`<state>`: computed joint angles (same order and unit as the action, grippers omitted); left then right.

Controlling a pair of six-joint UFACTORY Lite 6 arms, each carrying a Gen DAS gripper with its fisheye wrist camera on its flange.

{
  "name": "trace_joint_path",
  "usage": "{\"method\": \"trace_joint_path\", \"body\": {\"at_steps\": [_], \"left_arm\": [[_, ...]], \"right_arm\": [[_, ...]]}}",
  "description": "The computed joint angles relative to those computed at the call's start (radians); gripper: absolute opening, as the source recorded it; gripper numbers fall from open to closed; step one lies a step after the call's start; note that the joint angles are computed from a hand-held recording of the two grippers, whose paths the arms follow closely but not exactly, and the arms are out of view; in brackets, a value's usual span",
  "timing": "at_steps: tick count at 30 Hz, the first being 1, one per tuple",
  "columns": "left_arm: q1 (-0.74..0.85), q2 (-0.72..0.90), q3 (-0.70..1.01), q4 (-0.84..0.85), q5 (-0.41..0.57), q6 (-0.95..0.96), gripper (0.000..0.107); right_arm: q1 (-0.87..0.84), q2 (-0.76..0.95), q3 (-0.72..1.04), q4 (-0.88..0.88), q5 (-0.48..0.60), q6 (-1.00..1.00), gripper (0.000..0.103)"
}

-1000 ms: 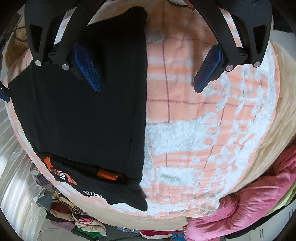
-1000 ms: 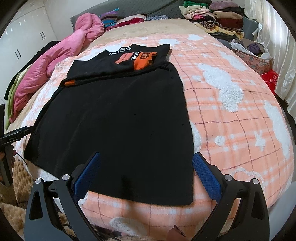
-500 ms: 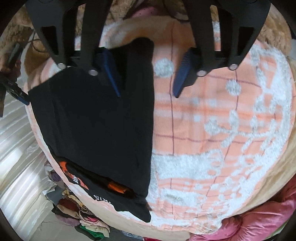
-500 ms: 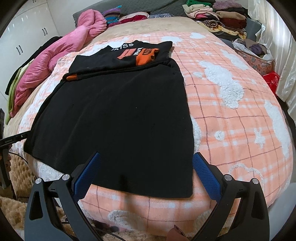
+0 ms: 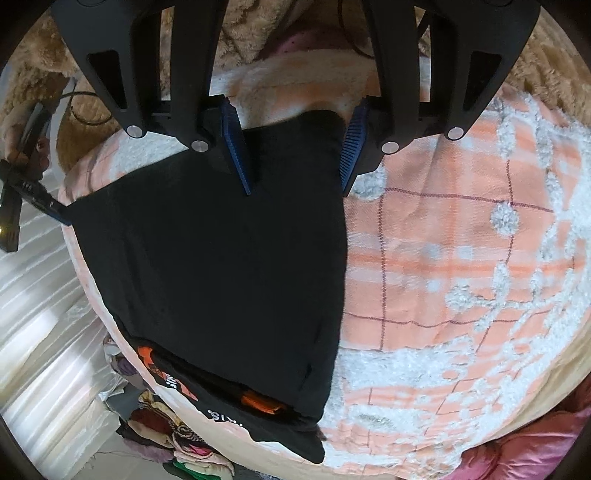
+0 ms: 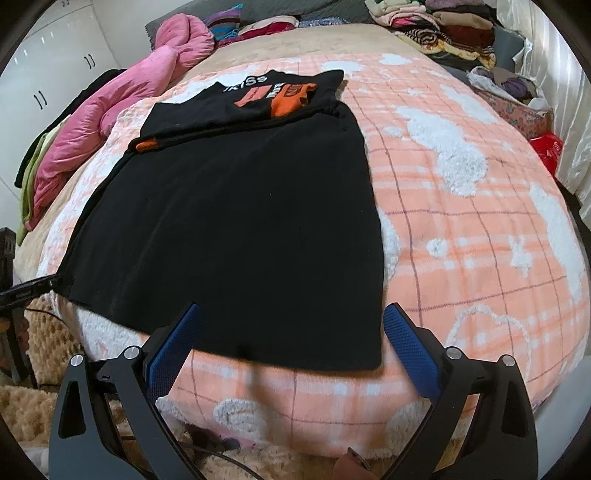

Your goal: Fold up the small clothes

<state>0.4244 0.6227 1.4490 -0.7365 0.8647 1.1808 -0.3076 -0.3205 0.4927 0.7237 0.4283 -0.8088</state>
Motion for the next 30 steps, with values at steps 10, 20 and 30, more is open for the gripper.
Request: {"method": "trace_joint_path", "body": {"at_steps": [10,20,30], "left_arm": [[-0.004,0.018,0.015,-0.011,-0.013,-0.009,0.039],[-0.046,0.008,-0.020,-0.034,-0.123,0.027,0.037],[-0.017,0.002,0.014,-0.060,-0.055,0.008,0.002]], "right_arm": [[-0.127,0.094,-0.001,0.180,0.038,-0.210,0.048],[-0.185,-0.008,-0.027,0.315,0.107,-0.339,0.009],[-0.210,-0.064,0.027,0.373,0.139,-0.344,0.008]]}}
